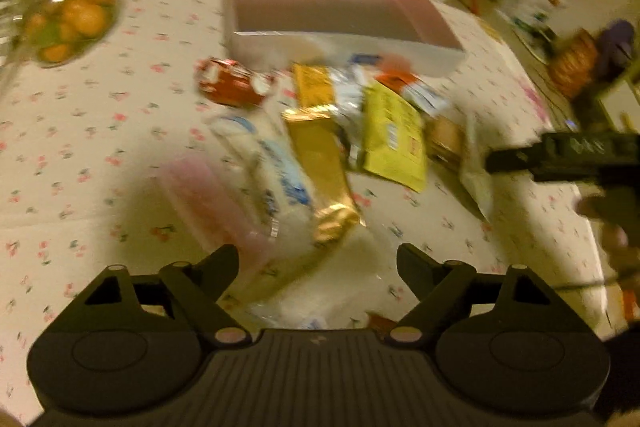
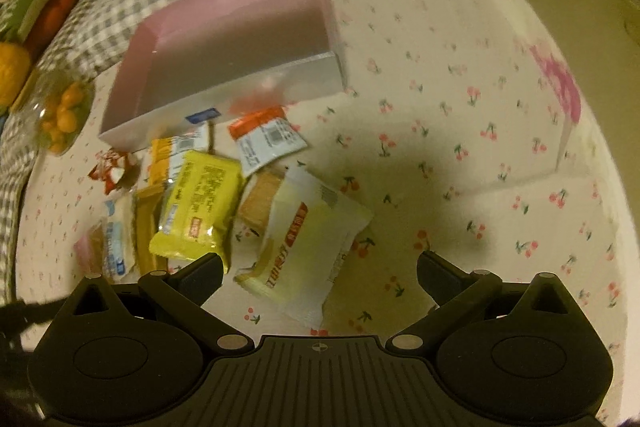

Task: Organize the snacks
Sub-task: 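Grasp the white cake packet with the right gripper while the left grasps a clear wrapped bar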

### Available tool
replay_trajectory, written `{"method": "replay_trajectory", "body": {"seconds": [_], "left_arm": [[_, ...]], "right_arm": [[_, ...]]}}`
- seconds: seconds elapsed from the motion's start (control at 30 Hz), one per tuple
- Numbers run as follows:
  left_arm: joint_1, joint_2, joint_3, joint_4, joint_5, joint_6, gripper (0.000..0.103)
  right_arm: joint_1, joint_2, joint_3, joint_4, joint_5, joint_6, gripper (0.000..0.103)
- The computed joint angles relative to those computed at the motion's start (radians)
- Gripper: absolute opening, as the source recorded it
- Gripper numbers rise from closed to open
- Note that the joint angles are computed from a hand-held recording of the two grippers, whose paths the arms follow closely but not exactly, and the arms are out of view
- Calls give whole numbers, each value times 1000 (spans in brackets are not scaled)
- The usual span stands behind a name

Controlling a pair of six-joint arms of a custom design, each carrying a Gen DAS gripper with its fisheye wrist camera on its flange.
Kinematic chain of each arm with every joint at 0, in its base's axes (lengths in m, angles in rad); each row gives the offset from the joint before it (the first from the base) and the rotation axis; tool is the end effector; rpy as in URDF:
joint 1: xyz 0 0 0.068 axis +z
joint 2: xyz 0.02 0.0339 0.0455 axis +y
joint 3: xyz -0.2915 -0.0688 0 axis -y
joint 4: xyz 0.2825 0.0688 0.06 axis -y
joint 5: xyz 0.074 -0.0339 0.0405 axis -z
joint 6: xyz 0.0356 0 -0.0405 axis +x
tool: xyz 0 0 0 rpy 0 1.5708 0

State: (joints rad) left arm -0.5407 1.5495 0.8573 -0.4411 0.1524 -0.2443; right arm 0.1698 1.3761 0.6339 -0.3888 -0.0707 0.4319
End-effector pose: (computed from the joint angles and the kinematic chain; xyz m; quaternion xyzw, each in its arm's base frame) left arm 0.2680 -0.1672 0.1719 0.1601 0.9602 -0.1514 0.1715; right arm 0.2548 0.0462 0.1537 0.1198 0.9680 0.0975 0.1980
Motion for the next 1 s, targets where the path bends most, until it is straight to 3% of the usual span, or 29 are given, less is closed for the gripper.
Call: {"method": "replay_trajectory", "body": {"seconds": [0.33, 0.7, 1.0], "left_arm": [[-28, 65, 17, -14, 36, 135, 58], [-40, 85, 11, -39, 28, 172, 56], [-101, 78, -12, 12, -34, 89, 55]], "right_arm": [[51, 111, 23, 60, 88, 2, 100], [51, 130, 0, 66, 143, -17, 96], [54, 109, -28, 68, 213, -17, 92]]}}
